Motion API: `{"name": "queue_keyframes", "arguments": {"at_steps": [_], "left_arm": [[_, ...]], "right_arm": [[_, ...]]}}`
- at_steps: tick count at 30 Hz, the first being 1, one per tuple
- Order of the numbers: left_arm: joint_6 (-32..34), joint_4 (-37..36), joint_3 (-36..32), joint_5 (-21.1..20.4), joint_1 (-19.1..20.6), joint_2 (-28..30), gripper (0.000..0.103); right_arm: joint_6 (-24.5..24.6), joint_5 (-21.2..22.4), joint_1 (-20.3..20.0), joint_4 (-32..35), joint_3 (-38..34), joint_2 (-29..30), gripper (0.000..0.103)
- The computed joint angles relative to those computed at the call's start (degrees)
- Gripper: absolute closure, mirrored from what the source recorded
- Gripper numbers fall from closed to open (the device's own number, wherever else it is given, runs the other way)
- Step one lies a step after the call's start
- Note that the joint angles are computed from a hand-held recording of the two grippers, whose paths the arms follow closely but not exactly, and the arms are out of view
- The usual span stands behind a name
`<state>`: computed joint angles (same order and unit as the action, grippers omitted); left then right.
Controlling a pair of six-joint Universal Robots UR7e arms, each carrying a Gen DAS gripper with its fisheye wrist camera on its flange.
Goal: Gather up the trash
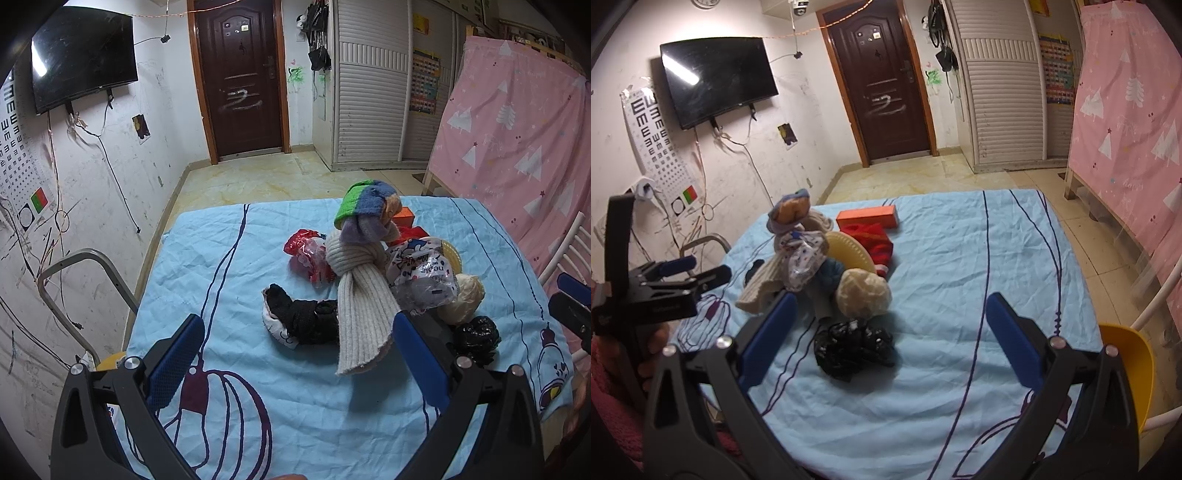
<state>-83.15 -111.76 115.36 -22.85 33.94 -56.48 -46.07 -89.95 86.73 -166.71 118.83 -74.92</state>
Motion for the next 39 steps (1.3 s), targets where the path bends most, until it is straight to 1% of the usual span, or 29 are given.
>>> {"name": "queue_keyframes", "arguments": {"at_steps": [9, 15, 39], "left_arm": [[0.3, -0.4, 0.0, 0.0, 0.1, 0.2, 0.01], [1.5, -2.0, 0.4, -0.2, 0.2, 0.2, 0.01], [2.0, -2.3, 0.3, -0.3, 0.2, 0.5, 0.01]], "right_arm": [[-0.3, -0.2, 0.2, -0.4, 0.3, 0.2, 0.005], [-0.3, -0.1, 0.2, -0.2, 0.3, 0.0, 0.005], [-0.3, 0.3, 0.2, -0.2, 0.5, 0.0, 0.005]]}}
